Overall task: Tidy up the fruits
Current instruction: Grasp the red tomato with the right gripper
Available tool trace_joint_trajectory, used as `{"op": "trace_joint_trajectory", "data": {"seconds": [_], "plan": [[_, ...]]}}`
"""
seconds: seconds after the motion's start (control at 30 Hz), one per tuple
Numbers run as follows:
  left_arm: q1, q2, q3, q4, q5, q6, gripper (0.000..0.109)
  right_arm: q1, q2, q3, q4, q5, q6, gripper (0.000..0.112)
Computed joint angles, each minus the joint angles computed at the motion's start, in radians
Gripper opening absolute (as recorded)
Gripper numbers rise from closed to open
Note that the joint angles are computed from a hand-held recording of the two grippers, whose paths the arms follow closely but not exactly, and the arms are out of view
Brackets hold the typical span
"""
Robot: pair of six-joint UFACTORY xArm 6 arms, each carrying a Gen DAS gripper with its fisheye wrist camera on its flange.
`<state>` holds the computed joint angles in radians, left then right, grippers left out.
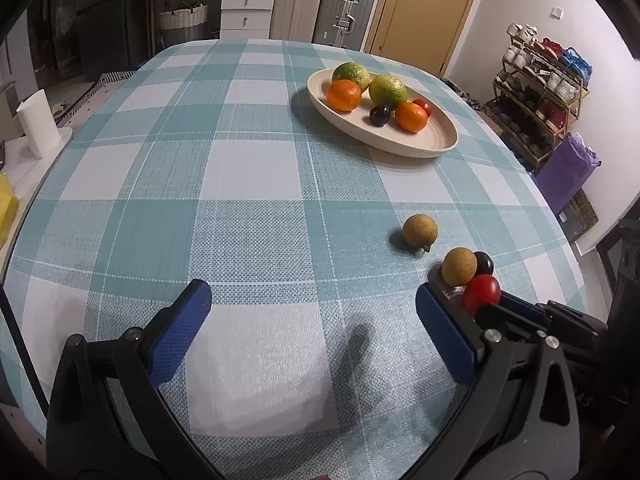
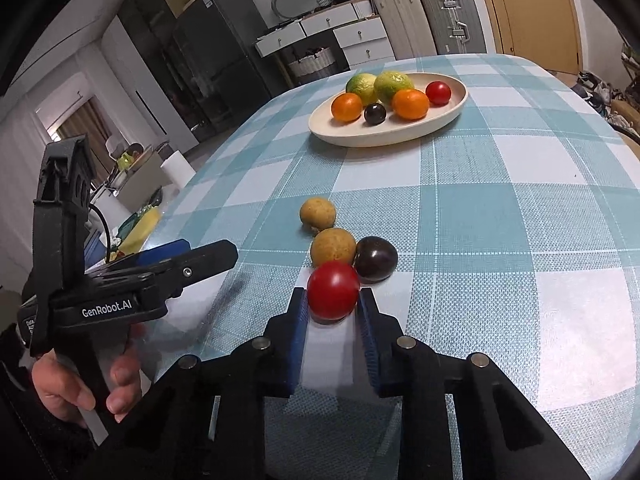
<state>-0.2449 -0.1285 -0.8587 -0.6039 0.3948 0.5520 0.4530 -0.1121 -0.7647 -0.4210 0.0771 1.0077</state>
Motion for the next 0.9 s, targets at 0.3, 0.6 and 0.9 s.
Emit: {"op": "trace_joint_trajectory", "data": {"seconds": [0.3, 0.6, 0.9], "plan": [[0.000, 0.000, 0.002, 0.015, -0.001, -0.009, 0.102, -0.005, -0.024, 0.025, -0.071, -0.035, 0.051, 0.021], [-0.002, 0.010, -0.002, 0.050, -0.004, -0.039, 0.102, -0.003, 0.006, -0.019, -0.105, 0.000, 0.067, 0.027], [0.004, 0.034, -0.022, 0.049, -0.003, -0.037, 0.102, 0.014, 0.060, -0.038, 0.181, -0.045, -0.163, 0.031]]}}
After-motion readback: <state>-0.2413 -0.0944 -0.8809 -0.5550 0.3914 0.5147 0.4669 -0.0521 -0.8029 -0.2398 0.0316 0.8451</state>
